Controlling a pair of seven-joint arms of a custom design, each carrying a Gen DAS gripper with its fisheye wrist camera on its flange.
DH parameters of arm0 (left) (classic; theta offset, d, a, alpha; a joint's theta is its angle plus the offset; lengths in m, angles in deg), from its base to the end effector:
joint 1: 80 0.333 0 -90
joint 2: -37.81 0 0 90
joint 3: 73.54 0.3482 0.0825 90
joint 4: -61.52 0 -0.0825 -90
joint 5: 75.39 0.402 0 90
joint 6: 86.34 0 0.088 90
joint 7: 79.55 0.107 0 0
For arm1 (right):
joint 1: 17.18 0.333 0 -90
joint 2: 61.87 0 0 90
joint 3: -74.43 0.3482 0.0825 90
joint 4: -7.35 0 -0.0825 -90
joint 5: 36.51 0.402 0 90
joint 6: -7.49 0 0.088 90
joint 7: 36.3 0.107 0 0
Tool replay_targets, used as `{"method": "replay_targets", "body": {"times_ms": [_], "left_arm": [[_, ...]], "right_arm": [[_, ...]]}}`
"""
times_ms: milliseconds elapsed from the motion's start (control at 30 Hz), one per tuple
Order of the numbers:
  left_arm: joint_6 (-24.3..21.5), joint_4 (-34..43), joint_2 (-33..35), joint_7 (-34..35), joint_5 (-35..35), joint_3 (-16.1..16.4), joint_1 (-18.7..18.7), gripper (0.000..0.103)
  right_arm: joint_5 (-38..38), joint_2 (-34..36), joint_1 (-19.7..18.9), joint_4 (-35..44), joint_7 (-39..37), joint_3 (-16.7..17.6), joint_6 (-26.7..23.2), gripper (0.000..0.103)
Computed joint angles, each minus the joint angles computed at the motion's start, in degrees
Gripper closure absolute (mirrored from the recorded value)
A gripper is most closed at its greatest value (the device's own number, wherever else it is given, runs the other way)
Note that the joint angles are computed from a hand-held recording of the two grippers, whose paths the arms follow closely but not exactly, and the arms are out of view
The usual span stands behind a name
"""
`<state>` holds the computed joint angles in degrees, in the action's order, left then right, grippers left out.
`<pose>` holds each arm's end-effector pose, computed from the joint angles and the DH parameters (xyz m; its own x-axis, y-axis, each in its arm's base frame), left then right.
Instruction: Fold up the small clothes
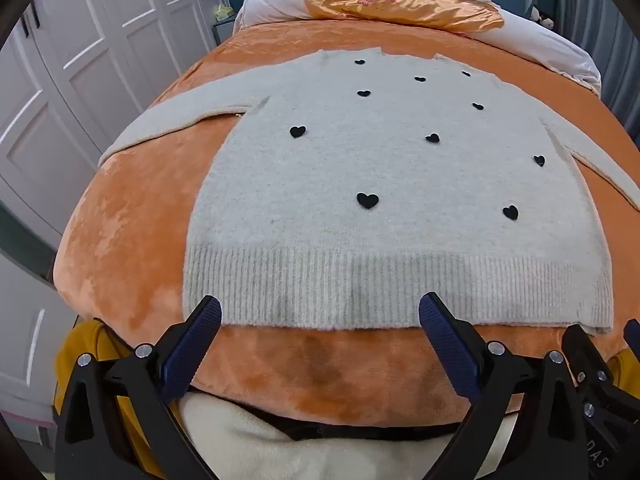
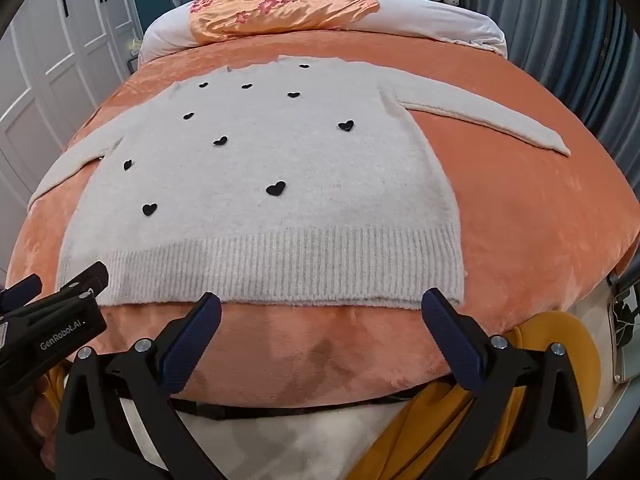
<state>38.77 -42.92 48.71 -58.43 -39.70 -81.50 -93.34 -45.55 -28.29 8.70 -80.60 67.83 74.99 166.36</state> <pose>0.6182 -0.2121 0.4781 0.5137 -0.8514 -0.1055 -0.7666 -0.4004 -0.5020 0.6976 0.3527 0.4055 0.3397 -0.9403 -0.0212 -0.7490 -0.2568 -0.6108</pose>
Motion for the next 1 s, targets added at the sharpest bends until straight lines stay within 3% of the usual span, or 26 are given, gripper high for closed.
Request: {"method": "replay_targets", "body": {"times_ms": [500, 533, 1000], "left_arm": [[-1.0, 2.0, 0.9, 0.8, 0.1, -0.1, -0.9, 0.006], [-0.6, 1.4, 0.7, 0.6, 0.4, -0.1, -1.0, 0.006], [-0.5, 1.2, 0.6, 0.5, 0.4, -0.2, -1.1, 0.007]], "right_arm": [[-2.2, -0.1, 2.0, 0.2, 2.9, -1.1, 0.5, 0.005], [-1.4, 0.1, 0.6, 0.7, 1.2, 0.0, 0.4, 0.005], [-1.7, -0.5, 1.4, -0.1, 1.6, -0.6, 0.9, 0.005]]}}
